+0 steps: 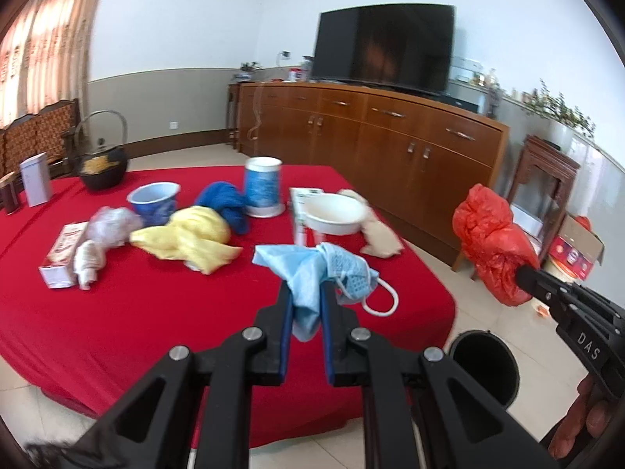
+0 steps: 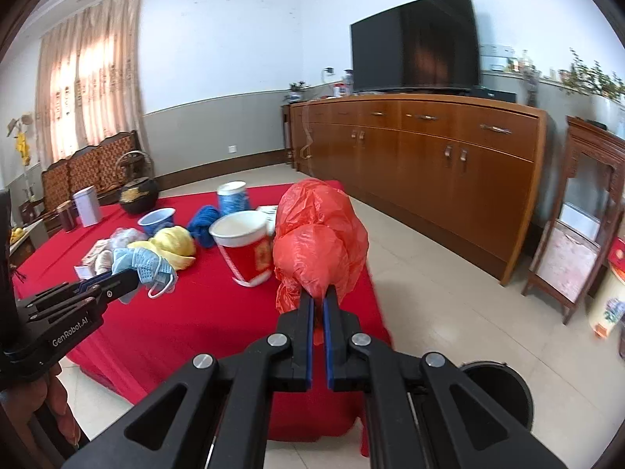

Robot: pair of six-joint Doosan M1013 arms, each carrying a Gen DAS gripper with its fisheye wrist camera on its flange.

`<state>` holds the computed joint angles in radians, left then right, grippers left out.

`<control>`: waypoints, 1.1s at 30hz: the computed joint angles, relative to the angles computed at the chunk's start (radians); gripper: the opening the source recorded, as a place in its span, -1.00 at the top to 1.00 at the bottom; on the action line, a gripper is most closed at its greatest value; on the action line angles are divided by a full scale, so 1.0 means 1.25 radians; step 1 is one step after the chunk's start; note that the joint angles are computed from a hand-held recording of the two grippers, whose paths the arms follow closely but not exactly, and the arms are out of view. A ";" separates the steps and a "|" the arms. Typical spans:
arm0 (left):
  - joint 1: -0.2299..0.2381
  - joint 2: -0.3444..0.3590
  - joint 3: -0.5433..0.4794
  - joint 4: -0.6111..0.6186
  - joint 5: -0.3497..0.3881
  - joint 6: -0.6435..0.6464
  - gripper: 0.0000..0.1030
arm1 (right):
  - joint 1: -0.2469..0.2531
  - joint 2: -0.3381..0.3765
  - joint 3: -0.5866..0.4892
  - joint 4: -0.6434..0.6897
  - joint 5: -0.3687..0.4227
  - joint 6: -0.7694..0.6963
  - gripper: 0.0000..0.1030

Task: Collect trash
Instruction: 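Carry the red bag in the right tool while the left carries the blue mask to the bin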

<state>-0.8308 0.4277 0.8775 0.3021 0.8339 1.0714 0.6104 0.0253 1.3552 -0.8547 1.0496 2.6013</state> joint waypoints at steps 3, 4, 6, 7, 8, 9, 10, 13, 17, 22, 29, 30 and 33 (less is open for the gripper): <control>-0.010 0.009 -0.010 -0.029 0.001 0.037 0.72 | 0.003 -0.017 0.021 -0.013 0.026 0.025 0.91; -0.014 0.013 -0.015 -0.042 0.004 0.052 0.72 | 0.002 -0.025 0.029 -0.015 0.037 0.036 0.91; -0.022 0.018 -0.020 -0.055 0.005 0.067 0.72 | 0.001 -0.039 0.047 -0.018 0.051 0.053 0.91; -0.027 0.024 -0.027 -0.066 0.010 0.082 0.72 | 0.000 -0.047 0.056 -0.020 0.060 0.063 0.91; -0.029 0.027 -0.031 -0.072 0.012 0.089 0.72 | -0.001 -0.055 0.066 -0.022 0.069 0.073 0.91; -0.033 0.032 -0.038 -0.083 0.014 0.102 0.72 | -0.003 -0.062 0.075 -0.022 0.078 0.080 0.91; -0.037 0.038 -0.046 -0.091 0.018 0.112 0.72 | -0.005 -0.068 0.082 -0.022 0.085 0.086 0.91; -0.050 0.054 -0.069 -0.111 0.028 0.139 0.72 | -0.010 -0.087 0.105 -0.023 0.105 0.104 0.91; -0.062 0.077 -0.104 -0.146 0.046 0.177 0.72 | -0.027 -0.117 0.142 -0.016 0.125 0.119 0.91; -0.082 0.121 -0.168 -0.205 0.084 0.230 0.72 | -0.054 -0.157 0.186 0.001 0.148 0.131 0.91; -0.110 0.188 -0.264 -0.265 0.154 0.298 0.72 | -0.114 -0.196 0.244 0.055 0.155 0.125 0.91; -0.113 0.200 -0.282 -0.273 0.168 0.305 0.72 | -0.122 -0.200 0.252 0.064 0.154 0.121 0.91; -0.123 0.235 -0.335 -0.284 0.204 0.312 0.72 | -0.141 -0.209 0.271 0.089 0.149 0.108 0.91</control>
